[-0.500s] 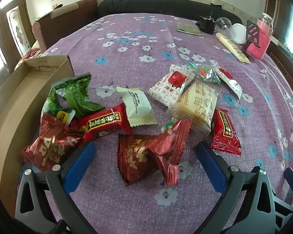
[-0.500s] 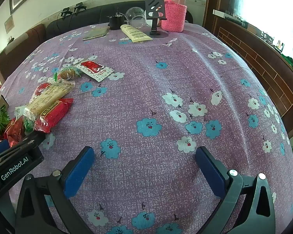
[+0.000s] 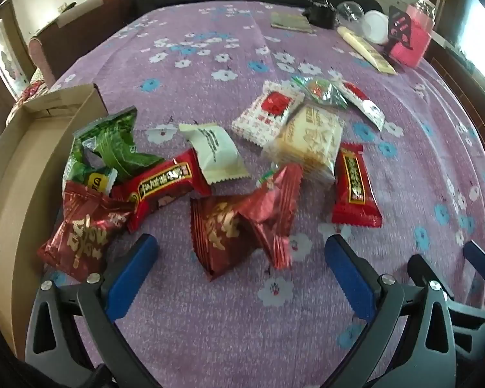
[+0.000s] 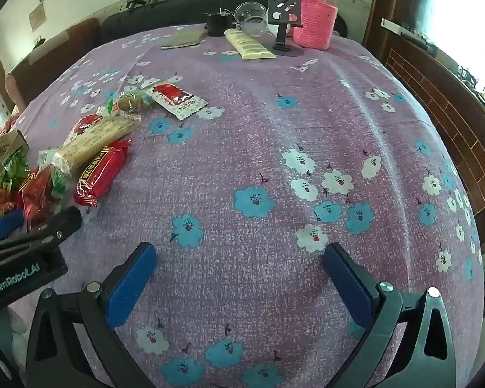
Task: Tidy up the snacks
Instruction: 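Move both tools toward the pile of snacks on the tablecloth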
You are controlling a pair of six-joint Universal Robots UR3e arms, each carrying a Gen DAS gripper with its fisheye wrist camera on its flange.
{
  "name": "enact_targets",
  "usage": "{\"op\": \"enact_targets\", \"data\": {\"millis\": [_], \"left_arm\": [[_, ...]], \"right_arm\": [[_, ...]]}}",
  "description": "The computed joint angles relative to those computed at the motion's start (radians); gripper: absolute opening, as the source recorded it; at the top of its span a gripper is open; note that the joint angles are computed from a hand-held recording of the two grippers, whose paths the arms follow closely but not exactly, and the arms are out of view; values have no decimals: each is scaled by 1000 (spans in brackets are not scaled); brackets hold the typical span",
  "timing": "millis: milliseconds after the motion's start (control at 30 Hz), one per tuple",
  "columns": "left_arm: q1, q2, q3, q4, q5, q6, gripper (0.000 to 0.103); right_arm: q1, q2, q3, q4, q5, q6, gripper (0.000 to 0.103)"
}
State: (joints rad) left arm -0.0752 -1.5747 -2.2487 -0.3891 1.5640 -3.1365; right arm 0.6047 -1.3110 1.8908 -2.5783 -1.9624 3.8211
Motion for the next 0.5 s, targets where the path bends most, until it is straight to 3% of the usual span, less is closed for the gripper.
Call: {"op": "enact_targets", "data": {"millis": [500], "left_arm": [[29,48,33,-147,-24,52,102]], "right_arm": [[-5,1,1,-12,1,-13,103]]}}
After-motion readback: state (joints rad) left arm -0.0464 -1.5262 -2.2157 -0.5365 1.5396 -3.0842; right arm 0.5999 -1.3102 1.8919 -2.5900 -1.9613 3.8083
